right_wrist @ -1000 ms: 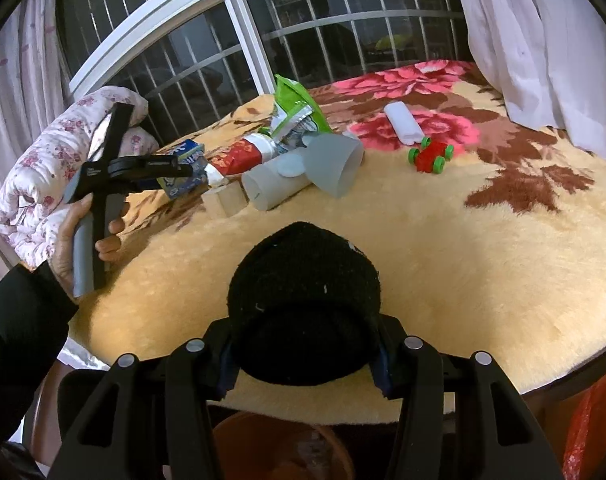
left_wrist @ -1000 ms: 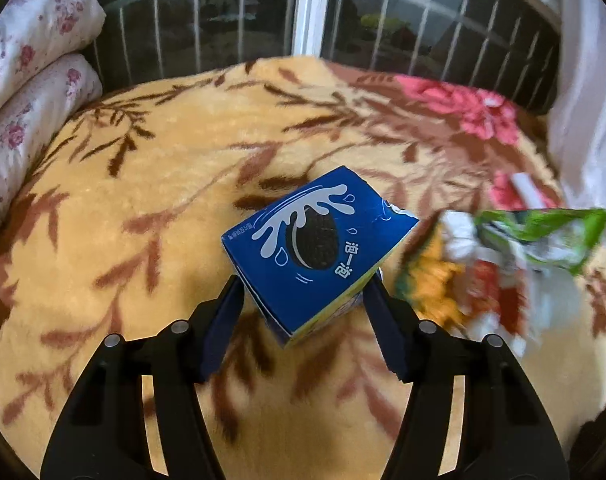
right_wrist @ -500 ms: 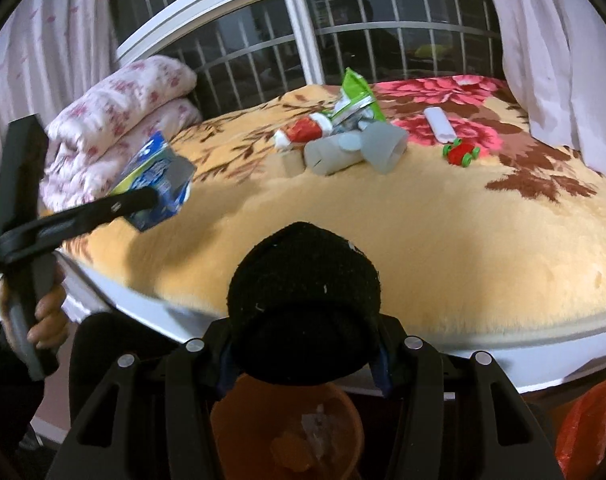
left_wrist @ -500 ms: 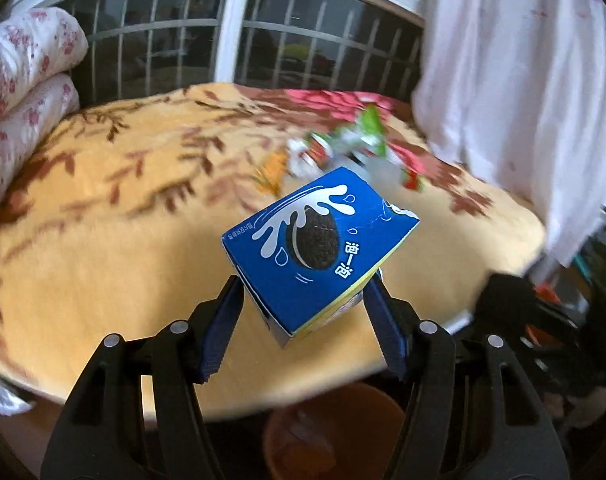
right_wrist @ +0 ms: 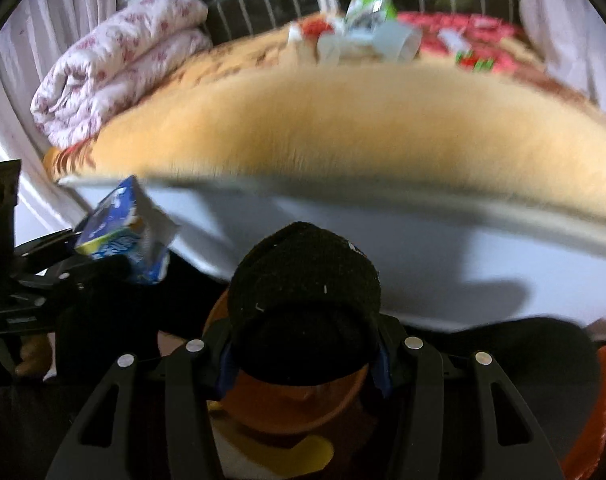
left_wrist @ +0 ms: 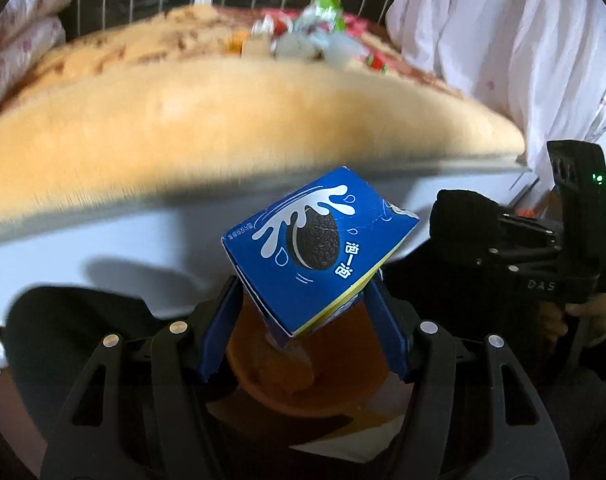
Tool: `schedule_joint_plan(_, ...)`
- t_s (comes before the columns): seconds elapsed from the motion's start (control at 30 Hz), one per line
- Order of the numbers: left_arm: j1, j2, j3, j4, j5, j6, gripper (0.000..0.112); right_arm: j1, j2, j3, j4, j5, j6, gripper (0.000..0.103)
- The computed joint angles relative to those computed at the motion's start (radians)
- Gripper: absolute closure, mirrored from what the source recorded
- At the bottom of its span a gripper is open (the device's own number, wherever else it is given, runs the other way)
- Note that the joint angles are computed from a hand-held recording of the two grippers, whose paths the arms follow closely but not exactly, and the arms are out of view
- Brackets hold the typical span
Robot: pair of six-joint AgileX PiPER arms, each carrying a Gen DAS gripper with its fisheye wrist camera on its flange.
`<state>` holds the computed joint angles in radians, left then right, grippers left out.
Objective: Collect trash
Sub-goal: 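Carry the Oreo box to the orange bin and open the left gripper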
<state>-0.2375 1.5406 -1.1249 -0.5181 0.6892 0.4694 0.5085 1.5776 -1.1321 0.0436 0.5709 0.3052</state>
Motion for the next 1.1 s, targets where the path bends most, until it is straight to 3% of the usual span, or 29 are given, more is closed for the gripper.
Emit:
schedule_joint_plan(0.13,-0.006,0.094,-0.018,0.022,0.038,-0.017,0.051,-0.024,0.096,-0.030,0.149,0.031,-0.144,0.052)
schedule_joint_plan(0.53,-0.023,0.366,-0.218,0.134,0.217,-0.148,0.049,-0.014,0.353,-0.206,0.205,0.220,-0.283,0.051)
schedule_joint_plan(0.63,-0.028,0.437,-0.282,0.175,0.285,-0.203,0.042,-0.025,0.398,-0.241,0.228,0.257,-0.309,0.039)
schedule_joint_plan(0.67,-0.028,0.453,-0.296,0.181,0.300,-0.215,0.040,-0.027,0.411,-0.252,0.223,0.266,-0.298,0.029)
schedule_joint_plan(0.83,-0.027,0.462,-0.303,0.173,0.308,-0.231,0.037,-0.053,0.398,-0.237,0.246,0.268,-0.291,0.027)
schedule_joint_plan(1.1,-0.008,0.399,-0.293,0.120,0.299,-0.221,0.036,-0.083,0.254,-0.146,0.214,0.241,-0.272,0.028)
